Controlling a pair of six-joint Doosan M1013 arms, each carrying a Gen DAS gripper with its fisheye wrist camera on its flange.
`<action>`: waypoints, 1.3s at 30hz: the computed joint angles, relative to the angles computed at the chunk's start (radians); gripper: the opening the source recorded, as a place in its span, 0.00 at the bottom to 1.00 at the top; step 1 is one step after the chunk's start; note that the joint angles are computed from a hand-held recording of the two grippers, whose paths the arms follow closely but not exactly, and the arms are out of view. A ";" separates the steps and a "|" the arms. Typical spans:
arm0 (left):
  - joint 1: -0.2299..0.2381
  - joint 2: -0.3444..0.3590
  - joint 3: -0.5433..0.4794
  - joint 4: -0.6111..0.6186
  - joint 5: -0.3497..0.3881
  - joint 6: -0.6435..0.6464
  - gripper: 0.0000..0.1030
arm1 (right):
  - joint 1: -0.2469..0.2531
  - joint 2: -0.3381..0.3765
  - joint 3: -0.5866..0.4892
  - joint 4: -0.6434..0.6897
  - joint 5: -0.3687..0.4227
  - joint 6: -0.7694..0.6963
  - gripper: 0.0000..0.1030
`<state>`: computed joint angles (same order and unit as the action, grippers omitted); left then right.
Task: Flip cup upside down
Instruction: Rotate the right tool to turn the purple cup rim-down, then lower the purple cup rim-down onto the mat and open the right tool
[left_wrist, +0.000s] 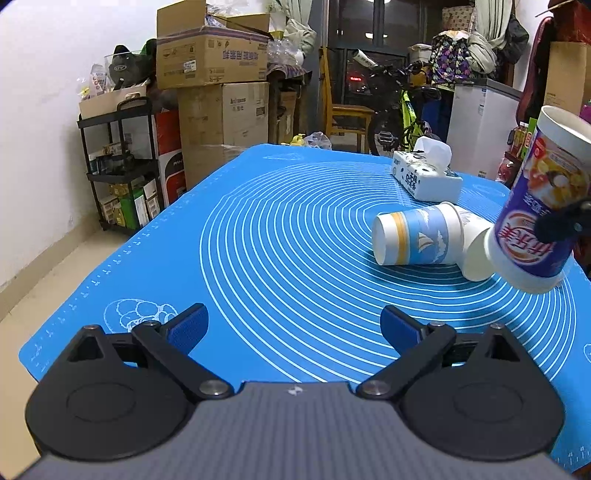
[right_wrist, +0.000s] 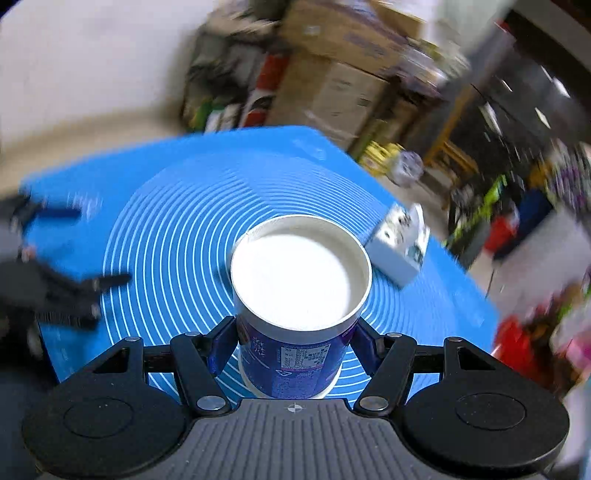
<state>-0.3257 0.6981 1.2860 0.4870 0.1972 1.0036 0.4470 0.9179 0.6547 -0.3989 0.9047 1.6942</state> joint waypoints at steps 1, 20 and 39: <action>-0.001 0.000 -0.001 -0.010 0.003 0.013 0.96 | -0.006 -0.014 0.032 0.016 -0.033 0.053 0.67; -0.015 -0.001 -0.002 0.026 0.022 0.014 0.96 | -0.017 -0.031 0.196 -0.057 -0.182 0.462 0.68; -0.019 -0.029 -0.001 -0.103 0.020 0.158 0.96 | 0.002 -0.068 0.259 -0.212 -0.250 0.632 0.81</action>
<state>-0.3443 0.6689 1.2853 0.3841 0.2174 1.1619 0.4487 0.8499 0.9135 -0.6113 0.6551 2.3265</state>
